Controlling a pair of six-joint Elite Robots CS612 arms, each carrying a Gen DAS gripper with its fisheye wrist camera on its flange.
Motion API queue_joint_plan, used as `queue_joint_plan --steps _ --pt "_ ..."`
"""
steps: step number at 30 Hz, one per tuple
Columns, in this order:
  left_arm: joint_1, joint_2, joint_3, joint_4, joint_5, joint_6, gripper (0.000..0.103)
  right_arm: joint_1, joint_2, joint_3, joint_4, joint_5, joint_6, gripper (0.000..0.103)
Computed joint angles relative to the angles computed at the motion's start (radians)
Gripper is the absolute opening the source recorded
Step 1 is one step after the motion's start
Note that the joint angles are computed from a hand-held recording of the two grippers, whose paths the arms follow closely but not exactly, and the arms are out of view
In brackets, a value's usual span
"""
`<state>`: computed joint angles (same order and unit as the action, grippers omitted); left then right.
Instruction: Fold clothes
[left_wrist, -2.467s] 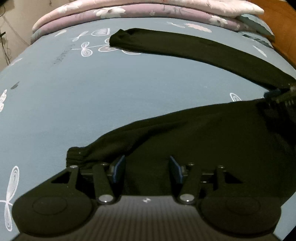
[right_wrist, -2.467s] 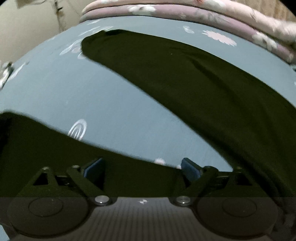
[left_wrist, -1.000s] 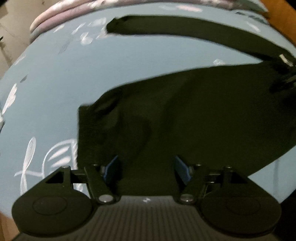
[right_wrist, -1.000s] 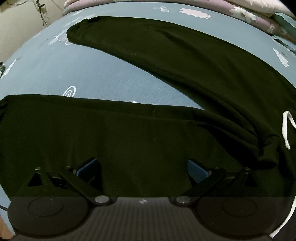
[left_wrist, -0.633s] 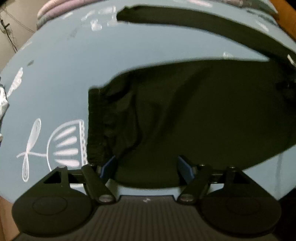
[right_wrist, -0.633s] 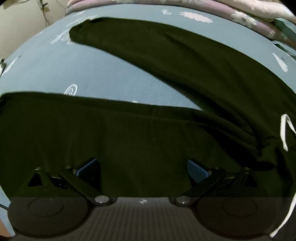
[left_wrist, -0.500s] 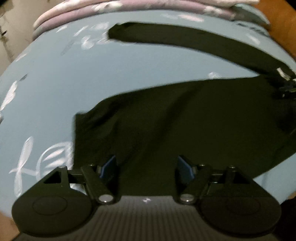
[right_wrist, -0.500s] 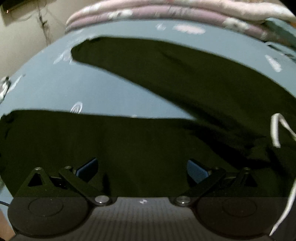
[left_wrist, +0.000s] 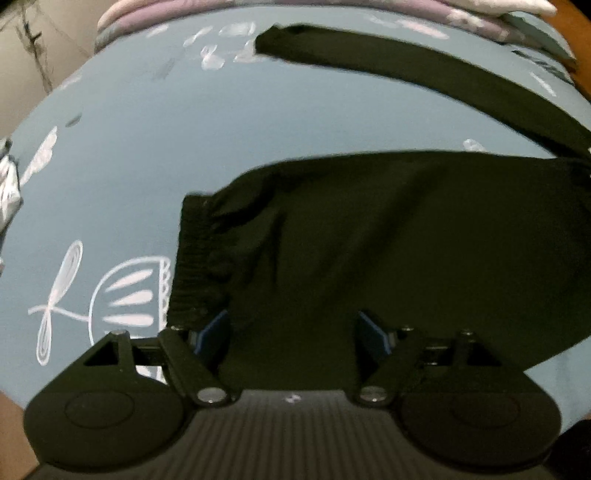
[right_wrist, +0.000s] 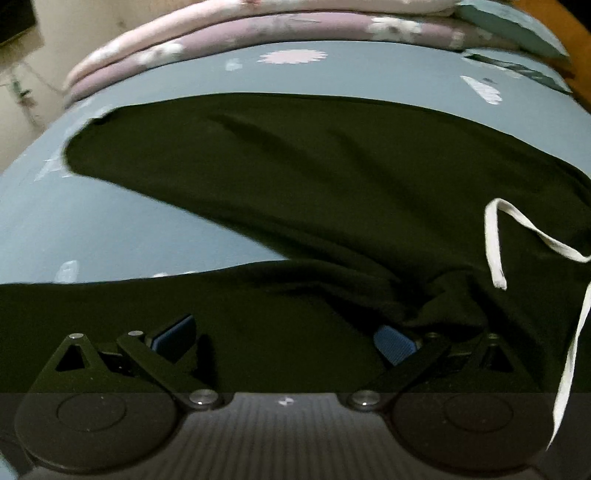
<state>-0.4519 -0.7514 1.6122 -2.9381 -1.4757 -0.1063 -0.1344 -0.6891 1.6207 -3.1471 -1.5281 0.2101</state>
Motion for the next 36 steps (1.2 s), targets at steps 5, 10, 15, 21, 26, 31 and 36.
queue_joint_plan --steps 5,10,15,21,26,31,36 --pt "-0.007 0.021 -0.043 -0.067 -0.113 0.054 0.077 -0.017 -0.06 0.094 -0.037 0.007 -0.003 0.103" --pt "-0.011 0.094 -0.183 -0.04 -0.315 0.102 0.077 -0.03 -0.104 0.181 -0.098 -0.037 0.111 0.103" --pt "-0.028 0.181 -0.359 0.044 -0.559 0.096 0.077 -0.033 -0.136 0.248 -0.155 -0.08 0.145 0.103" --pt "-0.075 0.319 -0.613 0.179 -0.749 0.074 0.077 -0.052 -0.166 0.331 -0.248 -0.091 0.157 0.103" --pt "-0.122 0.419 -0.796 0.253 -0.715 0.015 0.077 -0.089 -0.176 0.389 -0.338 -0.053 0.168 0.103" --pt "-0.146 0.496 -0.944 0.408 -0.697 -0.053 0.077 -0.139 -0.16 0.41 -0.424 0.034 0.15 0.103" --pt "-0.16 0.537 -1.011 0.423 -0.756 -0.13 0.077 -0.188 -0.14 0.423 -0.473 0.127 0.139 0.103"
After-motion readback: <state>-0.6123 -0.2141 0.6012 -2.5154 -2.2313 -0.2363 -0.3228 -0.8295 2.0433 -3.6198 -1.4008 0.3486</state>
